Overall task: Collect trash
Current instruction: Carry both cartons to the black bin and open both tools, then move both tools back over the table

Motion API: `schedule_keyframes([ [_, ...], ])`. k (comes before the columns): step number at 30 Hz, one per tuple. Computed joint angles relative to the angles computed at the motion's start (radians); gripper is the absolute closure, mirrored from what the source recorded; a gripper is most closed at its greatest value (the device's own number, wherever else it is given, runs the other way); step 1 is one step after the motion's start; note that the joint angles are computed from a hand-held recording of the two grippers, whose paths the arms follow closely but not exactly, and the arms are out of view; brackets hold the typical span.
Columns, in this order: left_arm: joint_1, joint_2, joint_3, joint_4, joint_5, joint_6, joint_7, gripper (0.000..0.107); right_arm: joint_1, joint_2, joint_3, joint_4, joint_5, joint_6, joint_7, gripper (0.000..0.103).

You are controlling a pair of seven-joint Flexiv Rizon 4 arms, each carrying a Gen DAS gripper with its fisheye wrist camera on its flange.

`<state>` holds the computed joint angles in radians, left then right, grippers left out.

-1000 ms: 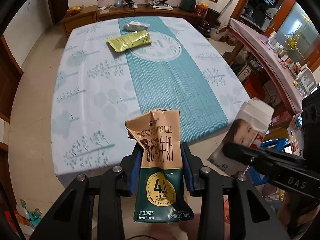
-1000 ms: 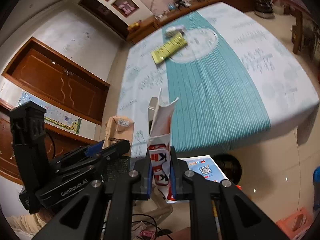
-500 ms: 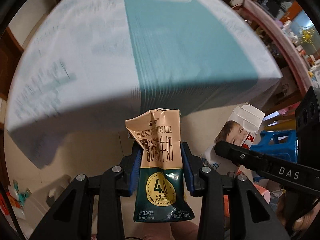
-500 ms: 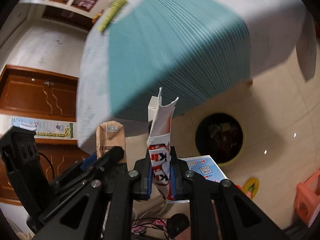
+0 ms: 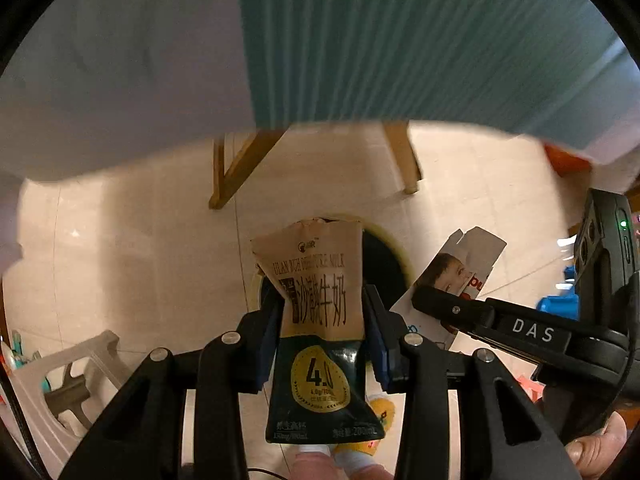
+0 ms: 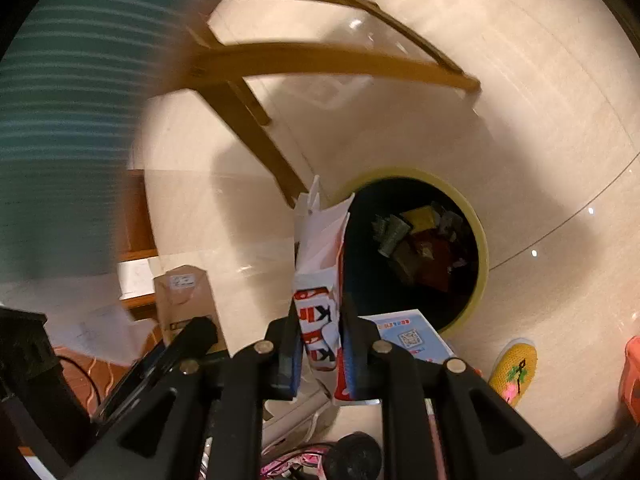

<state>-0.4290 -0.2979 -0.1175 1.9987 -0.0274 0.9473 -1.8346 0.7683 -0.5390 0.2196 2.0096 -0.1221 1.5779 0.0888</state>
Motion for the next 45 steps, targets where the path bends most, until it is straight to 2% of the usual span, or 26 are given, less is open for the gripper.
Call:
schedule_keyframes([
  [2, -0.006, -0.032, 0.008, 0.004, 0.016, 0.019, -0.025, 0.066, -0.020, -0.054, 0.025, -0.014, 0.013, 0.028, -0.010, 0.083],
  [4, -0.015, -0.053, 0.018, -0.002, 0.039, 0.021, -0.047, 0.052, -0.038, -0.088, 0.045, -0.021, 0.022, 0.043, -0.022, 0.082],
  [6, -0.019, -0.071, 0.030, -0.011, 0.060, 0.034, -0.065, 0.031, -0.041, -0.113, 0.053, -0.036, 0.029, 0.037, -0.025, 0.081],
  [7, -0.019, -0.072, 0.033, -0.009, 0.065, 0.042, -0.070, 0.028, -0.040, -0.125, 0.053, -0.041, 0.032, 0.039, -0.027, 0.076],
  [8, -0.021, -0.074, 0.036, -0.007, 0.071, 0.051, -0.079, 0.024, -0.033, -0.141, 0.046, -0.046, 0.034, 0.048, -0.028, 0.065],
  [9, -0.018, -0.072, 0.036, -0.001, 0.072, 0.055, -0.077, 0.023, -0.031, -0.144, 0.043, -0.049, 0.034, 0.045, -0.030, 0.059],
  [10, -0.019, -0.074, 0.038, -0.002, 0.076, 0.054, -0.081, 0.022, -0.029, -0.141, 0.039, -0.047, 0.034, 0.039, -0.033, 0.051],
  [11, -0.022, -0.074, 0.040, -0.003, 0.084, 0.052, -0.085, 0.021, -0.025, -0.141, 0.037, -0.049, 0.032, 0.032, -0.034, 0.049],
  [15, -0.029, -0.081, 0.041, -0.023, 0.101, 0.041, -0.097, 0.021, -0.046, -0.136, 0.061, -0.058, 0.033, -0.004, -0.048, 0.049],
  [21, -0.037, -0.065, 0.048, -0.039, 0.135, 0.022, -0.108, 0.021, -0.026, -0.086, 0.032, -0.037, 0.019, -0.043, -0.057, 0.049],
  [26, -0.039, -0.023, 0.046, -0.052, 0.159, -0.038, -0.111, 0.021, -0.005, -0.028, 0.006, -0.016, -0.002, -0.084, -0.043, 0.049],
  [35, -0.020, 0.136, 0.014, -0.052, 0.146, -0.183, -0.111, 0.021, -0.050, 0.138, 0.073, 0.009, -0.010, -0.232, -0.035, 0.049],
  [45, 0.001, 0.313, -0.040, -0.170, 0.169, -0.393, -0.112, 0.021, -0.094, 0.372, 0.141, -0.059, 0.023, -0.508, -0.116, 0.049],
])
